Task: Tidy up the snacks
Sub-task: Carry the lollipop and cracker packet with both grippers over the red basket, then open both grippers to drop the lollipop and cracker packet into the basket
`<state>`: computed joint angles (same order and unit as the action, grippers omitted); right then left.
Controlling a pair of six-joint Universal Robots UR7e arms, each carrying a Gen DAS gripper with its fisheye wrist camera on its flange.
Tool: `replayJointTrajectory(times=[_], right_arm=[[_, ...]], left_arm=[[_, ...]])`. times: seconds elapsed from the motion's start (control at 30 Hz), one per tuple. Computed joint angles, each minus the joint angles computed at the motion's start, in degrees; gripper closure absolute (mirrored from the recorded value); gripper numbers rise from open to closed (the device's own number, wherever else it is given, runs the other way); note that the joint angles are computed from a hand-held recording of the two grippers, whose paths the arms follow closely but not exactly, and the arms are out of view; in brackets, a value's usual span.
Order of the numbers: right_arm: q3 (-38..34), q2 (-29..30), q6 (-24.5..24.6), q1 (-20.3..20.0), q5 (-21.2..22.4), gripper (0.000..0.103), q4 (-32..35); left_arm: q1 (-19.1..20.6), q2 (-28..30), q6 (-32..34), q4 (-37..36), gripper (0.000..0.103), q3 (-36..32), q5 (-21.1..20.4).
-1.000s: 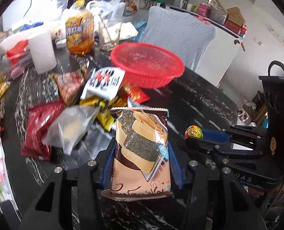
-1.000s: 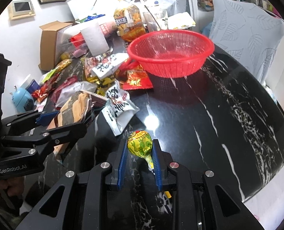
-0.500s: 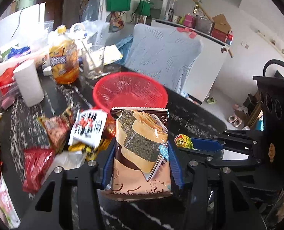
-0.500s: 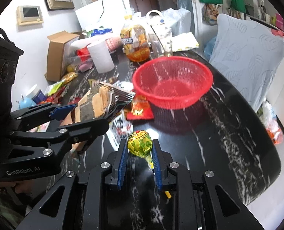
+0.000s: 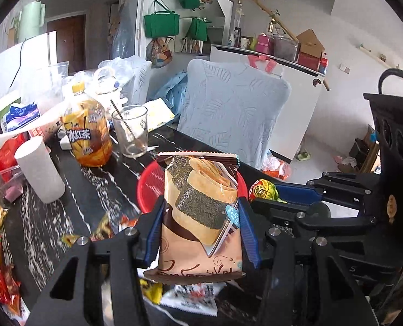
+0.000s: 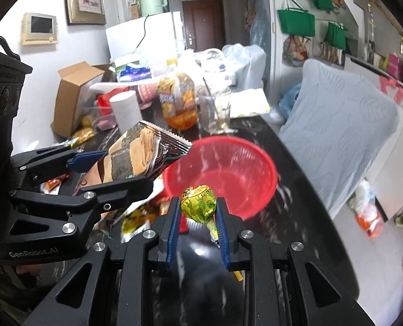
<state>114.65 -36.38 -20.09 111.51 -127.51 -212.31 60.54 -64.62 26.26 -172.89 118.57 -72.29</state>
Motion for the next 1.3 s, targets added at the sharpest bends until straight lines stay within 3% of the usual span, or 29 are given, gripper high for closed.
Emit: replayJointTrajectory(times=[0.43, 0.77, 0.97, 1.13, 1.2, 1.27, 1.3], right_arm=[[-7.6, 0.4, -5.8, -4.7, 2.6, 0.078, 3.0], [-13.1, 2.4, -8.0, -8.4, 5.5, 0.078, 6.7], [-14.4, 3.0, -6.4, -10.1, 6.7, 0.078, 9.3], [-14.8, 3.2, -5.8, -10.2, 6.2, 0.077, 9.8], [-15.1, 3.6, -5.8, -10.0, 4.9, 0.071, 9.7], [-14.8, 3.5, -5.4, -10.0, 4.6, 0.069, 9.5], [-14.7, 3.4, -5.2, -10.0, 4.4, 0.067, 9.6]], left_arm=[[1.6, 9.7, -0.5, 3.3, 0.053, -12.0, 0.7], [1.7, 15.5, 1.8, 1.7, 0.053, -16.7, 7.5], [2.6, 17.7, 0.2, 3.9, 0.053, -19.2, 9.9], [2.7, 18.7, -0.9, 5.6, 0.052, -20.2, 12.3], [2.6, 19.0, -1.6, 6.2, 0.052, -20.6, 13.4], [2.6, 19.1, -2.1, 6.7, 0.049, -20.6, 14.4], [2.4, 19.1, -2.4, 6.8, 0.042, -20.5, 15.0]])
